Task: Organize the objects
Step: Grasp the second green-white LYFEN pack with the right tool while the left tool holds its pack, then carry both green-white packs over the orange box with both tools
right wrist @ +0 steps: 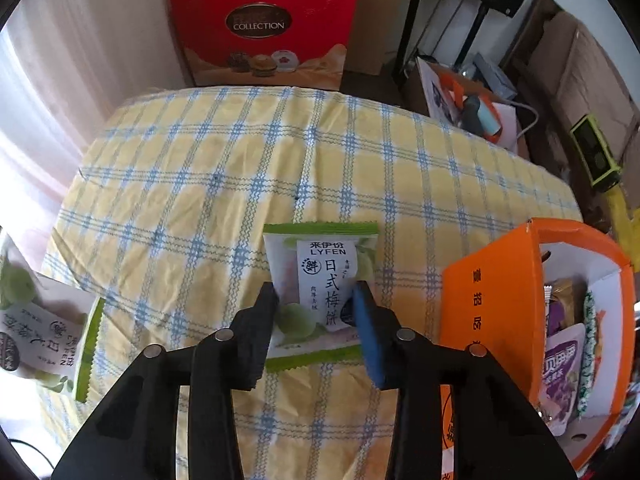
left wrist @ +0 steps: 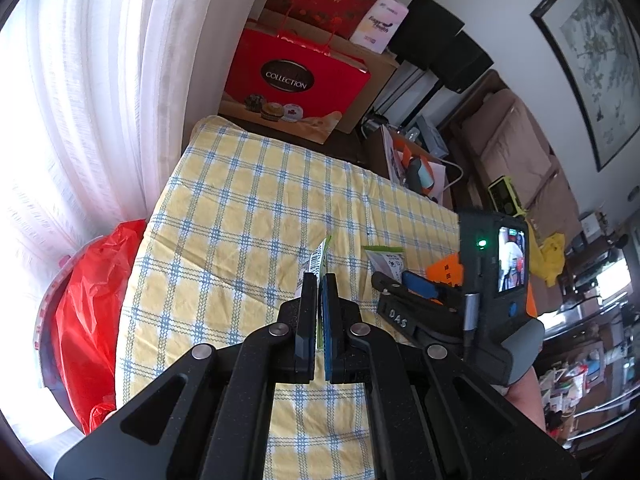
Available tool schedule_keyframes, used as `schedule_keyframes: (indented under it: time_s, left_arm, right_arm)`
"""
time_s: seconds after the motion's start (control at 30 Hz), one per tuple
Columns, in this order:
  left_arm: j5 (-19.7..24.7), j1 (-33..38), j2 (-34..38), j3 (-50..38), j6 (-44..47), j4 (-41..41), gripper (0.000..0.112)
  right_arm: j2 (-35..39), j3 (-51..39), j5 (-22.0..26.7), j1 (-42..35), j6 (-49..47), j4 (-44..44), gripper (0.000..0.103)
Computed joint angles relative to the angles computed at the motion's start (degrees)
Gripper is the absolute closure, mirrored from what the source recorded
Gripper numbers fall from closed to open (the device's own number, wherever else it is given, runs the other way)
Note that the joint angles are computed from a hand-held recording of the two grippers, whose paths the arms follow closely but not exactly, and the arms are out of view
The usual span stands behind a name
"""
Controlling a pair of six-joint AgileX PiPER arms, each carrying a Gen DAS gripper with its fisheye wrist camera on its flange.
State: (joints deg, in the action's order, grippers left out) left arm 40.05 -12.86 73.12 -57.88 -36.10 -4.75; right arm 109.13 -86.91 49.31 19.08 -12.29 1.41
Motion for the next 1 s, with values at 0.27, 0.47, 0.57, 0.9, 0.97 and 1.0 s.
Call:
schedule_keyframes:
  time_s: [0.27, 0.47, 0.57, 0.9, 0.97, 1.0]
  left_arm:
    - [0.6, -1.6, 0.7, -1.5, -1.7, 1.5, 0.11]
    - [1.9, -3.2, 1.3, -3.6, -4.2, 4.0, 0.11]
    - [2.7, -3.7, 1.5, -4.5, -5.1, 5.0, 0.11]
    - [5.0, -8.3, 3.3, -9.0, -9.4, 8.7, 0.11]
    - [5.8, -9.7, 3.8, -10.5, -10.8, 10.0, 0.11]
    - [6.2, -10.4, 4.2, -11.2, -11.3, 10.6, 0.11]
  right_arm:
    - [-1.6, -1.7, 3.3, -2.6, -6.0, 7.2, 0.078]
    - [-5.8, 1.9, 1.8, -3.0, -9.4, 9.5, 0.079]
    - [-7.5, 2.2, 2.7, -4.1, -11.6, 11.6, 0.079]
    - [-12.0, -0.2, 7.1, -8.4, -16.4, 15.9, 0.08]
    - [-12.9, -0.6, 7.9, -9.6, -17.3, 16.7, 0.08]
    - [-13.4, -0.6, 8.2, -10.2, -17.7, 17.1, 0.08]
